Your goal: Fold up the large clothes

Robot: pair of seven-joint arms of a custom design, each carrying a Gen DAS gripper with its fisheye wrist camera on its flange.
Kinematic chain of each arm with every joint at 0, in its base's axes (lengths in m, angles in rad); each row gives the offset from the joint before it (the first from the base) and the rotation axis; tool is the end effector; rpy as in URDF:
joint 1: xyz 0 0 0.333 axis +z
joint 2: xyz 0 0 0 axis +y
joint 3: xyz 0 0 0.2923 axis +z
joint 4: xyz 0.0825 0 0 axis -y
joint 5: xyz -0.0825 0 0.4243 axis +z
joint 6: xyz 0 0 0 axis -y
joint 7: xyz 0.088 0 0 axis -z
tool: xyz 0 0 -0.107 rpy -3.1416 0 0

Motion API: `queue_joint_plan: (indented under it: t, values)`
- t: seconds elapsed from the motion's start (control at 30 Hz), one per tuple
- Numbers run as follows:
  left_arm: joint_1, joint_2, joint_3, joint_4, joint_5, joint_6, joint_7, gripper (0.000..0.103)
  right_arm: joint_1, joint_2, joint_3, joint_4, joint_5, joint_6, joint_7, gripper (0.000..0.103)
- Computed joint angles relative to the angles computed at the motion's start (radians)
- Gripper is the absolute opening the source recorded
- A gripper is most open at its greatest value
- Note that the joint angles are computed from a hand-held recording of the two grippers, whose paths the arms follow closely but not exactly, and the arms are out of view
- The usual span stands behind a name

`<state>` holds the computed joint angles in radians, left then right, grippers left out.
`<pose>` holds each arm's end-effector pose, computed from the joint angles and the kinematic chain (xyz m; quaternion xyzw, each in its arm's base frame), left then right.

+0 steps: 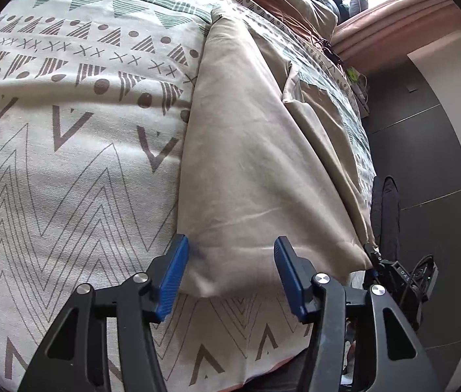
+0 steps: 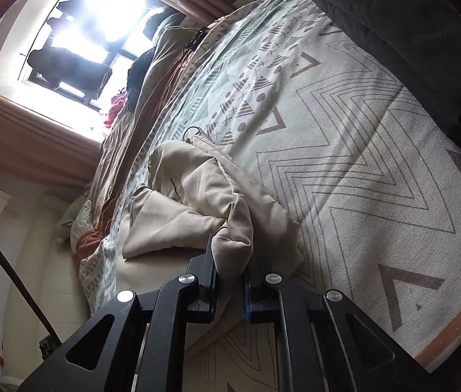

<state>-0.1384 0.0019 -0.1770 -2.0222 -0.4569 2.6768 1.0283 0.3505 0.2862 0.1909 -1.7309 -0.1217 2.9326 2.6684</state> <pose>0.6071 -0.1838 0.4791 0.8212 -0.4496 0.3489 0.0421 0.6180 0.3646 0.4893 -0.4632 0.7666 -0.0003 0.4446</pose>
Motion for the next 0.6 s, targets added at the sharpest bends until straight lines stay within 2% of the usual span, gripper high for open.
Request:
queue_joint_plan:
  t: [0.13,0.23,0.27,0.3,0.33,0.37,0.4,0.47,0.6]
  values:
    - [0.012,0.019,0.003,0.036,0.019,-0.007,-0.011,0.055,0.006,0.018,0.002,0.065,-0.001,-0.096,-0.038,0.011]
    - [0.022,0.029,0.003,0.051,0.043,-0.002,-0.021,0.055,0.024,0.025,-0.017,0.104,-0.034,-0.141,-0.056,0.021]
    - [0.026,0.037,0.003,0.061,0.036,0.002,-0.012,0.055,0.033,0.022,-0.029,0.109,-0.055,-0.141,-0.052,0.029]
    - [0.031,0.046,0.002,0.070,0.030,0.006,-0.007,0.055,0.040,0.018,-0.041,0.110,-0.077,-0.138,-0.045,0.044]
    - [0.036,0.054,0.000,0.078,0.027,0.011,-0.005,0.055,0.046,0.011,-0.054,0.107,-0.101,-0.133,-0.034,0.054]
    - [0.041,0.065,-0.002,0.089,0.025,0.017,-0.006,0.055,0.057,0.001,-0.073,0.102,-0.137,-0.126,-0.008,0.074]
    - [0.047,0.079,-0.004,0.103,0.024,0.022,-0.008,0.056,0.063,-0.008,-0.084,0.094,-0.165,-0.120,0.012,0.081]
    - [0.060,0.109,-0.009,0.137,0.036,0.021,-0.024,0.061,0.068,-0.023,-0.096,0.085,-0.206,-0.120,0.042,0.081]
    - [0.096,0.174,-0.036,0.206,0.008,0.057,-0.029,0.063,0.073,-0.043,-0.099,0.068,-0.266,-0.109,0.069,0.081]
